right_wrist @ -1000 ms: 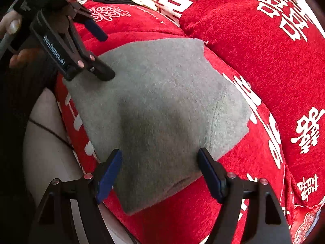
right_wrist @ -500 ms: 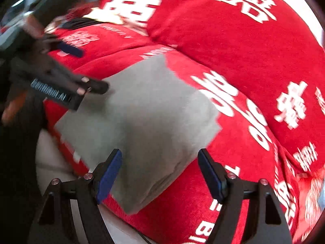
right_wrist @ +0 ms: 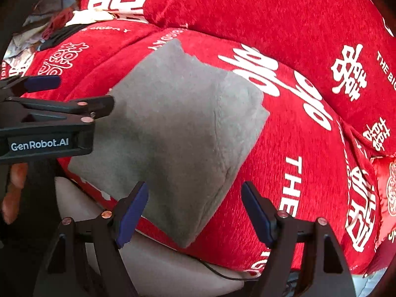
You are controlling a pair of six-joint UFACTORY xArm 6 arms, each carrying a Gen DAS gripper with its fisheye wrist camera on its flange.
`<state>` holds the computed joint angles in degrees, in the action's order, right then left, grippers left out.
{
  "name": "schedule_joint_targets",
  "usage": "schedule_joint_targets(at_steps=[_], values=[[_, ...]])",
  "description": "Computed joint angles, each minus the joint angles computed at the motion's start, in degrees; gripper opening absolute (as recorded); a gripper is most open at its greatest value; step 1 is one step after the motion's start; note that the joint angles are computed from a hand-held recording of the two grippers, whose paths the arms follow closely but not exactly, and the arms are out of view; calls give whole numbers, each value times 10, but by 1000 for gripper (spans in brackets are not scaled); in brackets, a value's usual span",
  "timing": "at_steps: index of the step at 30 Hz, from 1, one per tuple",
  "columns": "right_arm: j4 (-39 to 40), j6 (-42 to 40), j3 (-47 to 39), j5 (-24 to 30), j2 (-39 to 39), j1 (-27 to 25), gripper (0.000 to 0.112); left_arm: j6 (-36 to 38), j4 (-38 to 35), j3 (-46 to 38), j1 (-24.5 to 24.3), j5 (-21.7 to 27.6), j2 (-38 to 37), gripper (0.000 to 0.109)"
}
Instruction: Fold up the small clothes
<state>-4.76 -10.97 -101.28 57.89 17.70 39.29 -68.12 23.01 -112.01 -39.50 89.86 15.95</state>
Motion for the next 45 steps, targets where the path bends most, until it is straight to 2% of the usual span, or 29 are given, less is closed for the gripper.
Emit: schedule_joint_targets(at_steps=[3,8,22,28,36,45], values=[[5,7,-3,7,2,-3,80,6,-35,30,10,-29,-15,103],[4,19,-12,12,9,-8,80,17,-56,34,10,-38,-13,103],[0,39,-19,17,16,-11,80,26,-48,10,6,-14,2,103],[2,40,-17,15,16,-12,80,29,-53,-25,4,28,25,103],[-4,48,-11,12,11,-13,80,19,-53,6,6,4,3,103],[-8,51,-9,9,10,-11,80,24,-57,5,9,-4,4,103]])
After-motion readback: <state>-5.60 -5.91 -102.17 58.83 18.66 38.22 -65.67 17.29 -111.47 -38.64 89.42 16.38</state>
